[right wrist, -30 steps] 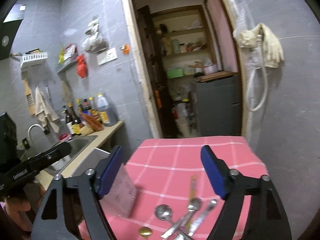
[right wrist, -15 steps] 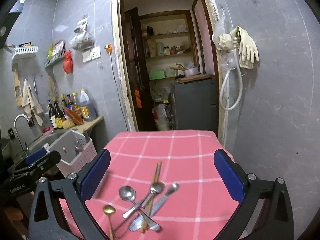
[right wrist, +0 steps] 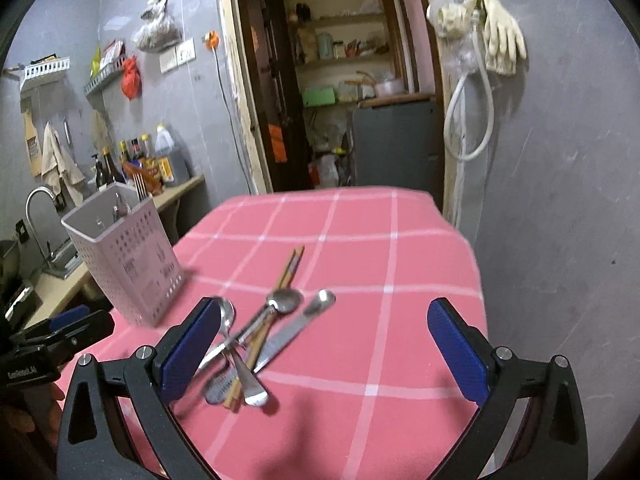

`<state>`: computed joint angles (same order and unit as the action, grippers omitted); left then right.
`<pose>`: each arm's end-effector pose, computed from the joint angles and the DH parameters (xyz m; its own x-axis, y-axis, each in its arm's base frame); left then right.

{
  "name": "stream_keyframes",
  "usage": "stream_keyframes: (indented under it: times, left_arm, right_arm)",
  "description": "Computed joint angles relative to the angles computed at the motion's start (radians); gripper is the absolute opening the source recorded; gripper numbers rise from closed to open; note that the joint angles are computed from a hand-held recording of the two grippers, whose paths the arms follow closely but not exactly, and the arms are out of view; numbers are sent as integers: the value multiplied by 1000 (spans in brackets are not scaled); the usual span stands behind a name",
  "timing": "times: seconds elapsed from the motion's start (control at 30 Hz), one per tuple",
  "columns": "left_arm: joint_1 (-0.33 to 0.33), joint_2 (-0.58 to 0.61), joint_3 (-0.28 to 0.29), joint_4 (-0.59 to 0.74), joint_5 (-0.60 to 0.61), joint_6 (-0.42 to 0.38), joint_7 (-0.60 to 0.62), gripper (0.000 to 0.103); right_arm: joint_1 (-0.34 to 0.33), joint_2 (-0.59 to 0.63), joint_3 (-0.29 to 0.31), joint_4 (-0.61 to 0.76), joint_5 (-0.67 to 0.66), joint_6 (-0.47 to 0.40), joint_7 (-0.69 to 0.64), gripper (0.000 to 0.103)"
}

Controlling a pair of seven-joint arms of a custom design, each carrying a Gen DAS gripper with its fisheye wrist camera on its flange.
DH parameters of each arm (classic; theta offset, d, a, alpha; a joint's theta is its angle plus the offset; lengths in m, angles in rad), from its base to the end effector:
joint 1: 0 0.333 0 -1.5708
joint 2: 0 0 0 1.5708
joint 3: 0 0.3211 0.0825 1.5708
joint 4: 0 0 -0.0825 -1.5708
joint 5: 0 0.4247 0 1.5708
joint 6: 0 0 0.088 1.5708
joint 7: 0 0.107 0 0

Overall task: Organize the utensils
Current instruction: 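Move both tools back over the remaining utensils, then grasp the gold spoon with the left tool while the right tool grasps a silver spoon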

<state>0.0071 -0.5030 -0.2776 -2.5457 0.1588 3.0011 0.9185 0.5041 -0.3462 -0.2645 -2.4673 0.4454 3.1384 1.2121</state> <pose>0.4521 -0.1488 0.5332 0.0694 -0.9648 0.2538 -0.5819 -0.2458 -0.7752 0.5059 0.0759 0.5129 0.2046 -0.9653 -0.1620 -0.5563 0.0215 -0.8307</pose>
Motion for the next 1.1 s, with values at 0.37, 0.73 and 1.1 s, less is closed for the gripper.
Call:
stream_keyframes:
  times: [0.37,0.73,1.1]
  left_arm:
    - [-132,110,114,44,-154,-79,68,102]
    - [-284,174,234,68,-451,-71,323,60]
    - [-238,203,189,104,-498,-123,371,30]
  right_arm:
    - [201,122,-192,114,321,-157,-280,102]
    - [111,279,-130,264,453,-348,-342,86]
    - [2,409,0,385,2,-324,49,80]
